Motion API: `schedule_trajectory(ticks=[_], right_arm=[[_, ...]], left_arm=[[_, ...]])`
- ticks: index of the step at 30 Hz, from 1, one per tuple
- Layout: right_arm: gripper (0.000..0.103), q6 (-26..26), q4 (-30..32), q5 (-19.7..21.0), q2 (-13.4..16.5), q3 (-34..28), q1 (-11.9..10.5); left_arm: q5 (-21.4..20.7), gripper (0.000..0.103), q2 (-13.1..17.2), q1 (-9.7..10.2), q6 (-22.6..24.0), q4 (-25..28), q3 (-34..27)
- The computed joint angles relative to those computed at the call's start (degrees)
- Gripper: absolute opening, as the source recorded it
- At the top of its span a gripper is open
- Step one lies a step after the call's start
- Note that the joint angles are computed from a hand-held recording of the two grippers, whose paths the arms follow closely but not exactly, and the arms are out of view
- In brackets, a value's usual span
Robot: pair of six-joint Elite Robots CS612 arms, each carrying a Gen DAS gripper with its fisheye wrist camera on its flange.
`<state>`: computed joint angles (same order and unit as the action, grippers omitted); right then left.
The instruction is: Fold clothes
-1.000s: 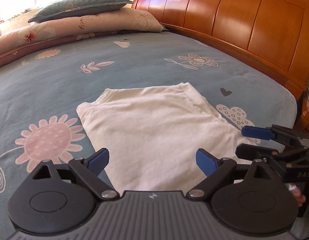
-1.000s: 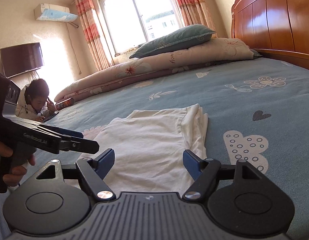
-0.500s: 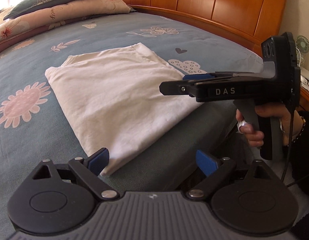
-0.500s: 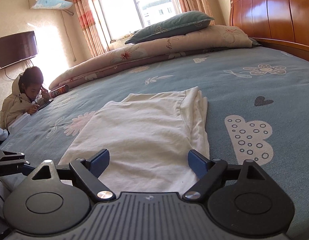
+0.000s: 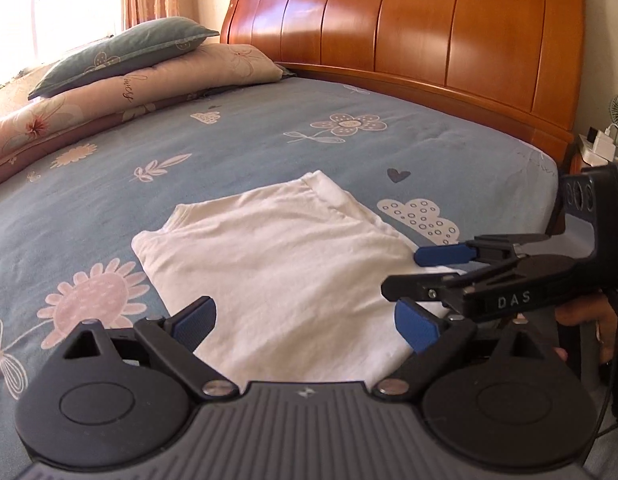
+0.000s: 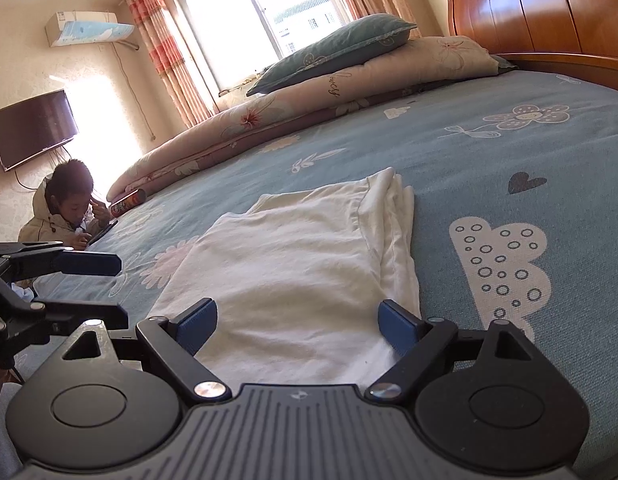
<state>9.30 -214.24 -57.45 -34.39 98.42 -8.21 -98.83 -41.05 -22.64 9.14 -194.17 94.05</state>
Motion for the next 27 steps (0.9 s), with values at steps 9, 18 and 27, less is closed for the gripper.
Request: schedule_trajectory(ticks=[9, 18, 27], right_arm=[[0.092, -0.18, 0.56, 0.47, -0.12, 0.10, -0.06], [0.096, -1.56, 1.40, 1.00, -0.29, 0.24, -0.08], [0.099, -1.54, 1.76, 1.54, -0.23, 0.09, -0.10]], left_arm=[[1.75, 0.099, 4.18, -0.53, -3.07, 6.33, -8.28], [0.75, 0.102, 7.15, 0.22, -9.92, 13.76, -13.38], [-1.69, 0.102, 7.89, 0.81, -12.73, 11.45, -13.45]])
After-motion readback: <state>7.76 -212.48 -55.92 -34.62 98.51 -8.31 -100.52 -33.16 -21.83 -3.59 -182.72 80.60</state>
